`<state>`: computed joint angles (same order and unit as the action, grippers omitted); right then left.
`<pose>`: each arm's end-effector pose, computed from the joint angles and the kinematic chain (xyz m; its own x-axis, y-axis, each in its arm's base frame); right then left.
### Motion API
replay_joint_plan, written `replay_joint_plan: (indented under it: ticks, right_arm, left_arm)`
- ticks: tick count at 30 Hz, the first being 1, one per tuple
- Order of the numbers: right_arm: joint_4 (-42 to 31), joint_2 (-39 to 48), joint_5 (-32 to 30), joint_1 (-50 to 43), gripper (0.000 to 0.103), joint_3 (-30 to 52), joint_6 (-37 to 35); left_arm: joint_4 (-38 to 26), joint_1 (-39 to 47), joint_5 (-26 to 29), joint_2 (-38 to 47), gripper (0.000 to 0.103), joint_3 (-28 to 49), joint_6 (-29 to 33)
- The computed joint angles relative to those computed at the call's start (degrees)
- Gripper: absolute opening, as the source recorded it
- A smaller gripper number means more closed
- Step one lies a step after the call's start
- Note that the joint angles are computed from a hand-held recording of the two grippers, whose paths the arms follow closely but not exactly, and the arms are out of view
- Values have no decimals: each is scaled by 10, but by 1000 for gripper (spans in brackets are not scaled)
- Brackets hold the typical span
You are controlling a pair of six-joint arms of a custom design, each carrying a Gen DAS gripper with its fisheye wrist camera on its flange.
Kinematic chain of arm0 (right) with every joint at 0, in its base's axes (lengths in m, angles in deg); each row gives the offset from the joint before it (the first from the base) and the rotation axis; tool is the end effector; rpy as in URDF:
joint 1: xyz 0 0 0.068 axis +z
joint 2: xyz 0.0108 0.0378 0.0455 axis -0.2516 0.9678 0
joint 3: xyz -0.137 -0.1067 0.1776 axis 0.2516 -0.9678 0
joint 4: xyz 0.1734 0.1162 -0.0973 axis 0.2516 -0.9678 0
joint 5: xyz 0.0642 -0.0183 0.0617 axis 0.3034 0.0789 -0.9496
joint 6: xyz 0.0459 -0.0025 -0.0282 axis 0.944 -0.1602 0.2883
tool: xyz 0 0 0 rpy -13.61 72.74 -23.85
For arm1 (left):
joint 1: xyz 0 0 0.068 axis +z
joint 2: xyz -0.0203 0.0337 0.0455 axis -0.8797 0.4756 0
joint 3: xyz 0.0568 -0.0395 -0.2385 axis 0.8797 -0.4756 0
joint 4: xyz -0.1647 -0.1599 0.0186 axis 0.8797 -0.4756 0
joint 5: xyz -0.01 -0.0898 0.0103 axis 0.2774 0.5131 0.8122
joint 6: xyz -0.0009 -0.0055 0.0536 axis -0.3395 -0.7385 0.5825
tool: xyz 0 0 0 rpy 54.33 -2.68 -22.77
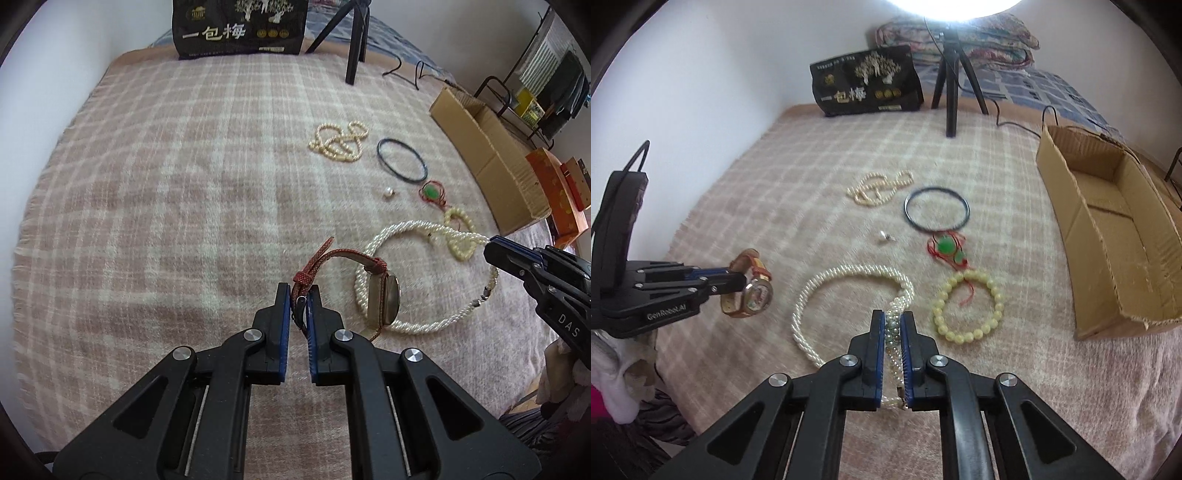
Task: Organize jewelry
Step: 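Lift and carry the watch with the left tool while the right tool carries the necklace to the box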
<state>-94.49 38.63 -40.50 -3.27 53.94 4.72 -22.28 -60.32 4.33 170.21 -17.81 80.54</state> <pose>0.2671 0.0643 0.2157 -0.8115 -0.2781 -0.5139 -0.4293 0.8804 0.2014 0.2459 0.0011 0.2010 -0.9130 -0.0897 -0.3979 -0.0340 0.9889 -0.1449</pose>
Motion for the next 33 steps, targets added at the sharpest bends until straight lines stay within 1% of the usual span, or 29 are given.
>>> replay_joint_plan:
  ticks: [5,9,18,24,29,33]
  right_arm:
    - [-2,-10,-8,9,6,33,17]
    - [-4,-20,-13,9,6,58,24]
    - [-13,-30,-38,-22,6,117,31]
    - [-23,-43,-69,-58,5,161,37]
    - [-26,-56,-104,-113,5,212,45]
    - [-30,-48,-126,-169,5,255,49]
  left_arm:
    - [-22,0,7,-37,6,17,-4]
    - [-27,-5,9,-47,6,36,-15]
    - [-33,-30,6,-55,6,85,-43]
    - [-35,-66,-4,-47,6,122,-65]
    - [-40,-96,-9,-27,6,176,-87]
    - [-45,-126,-12,0,6,229,-106]
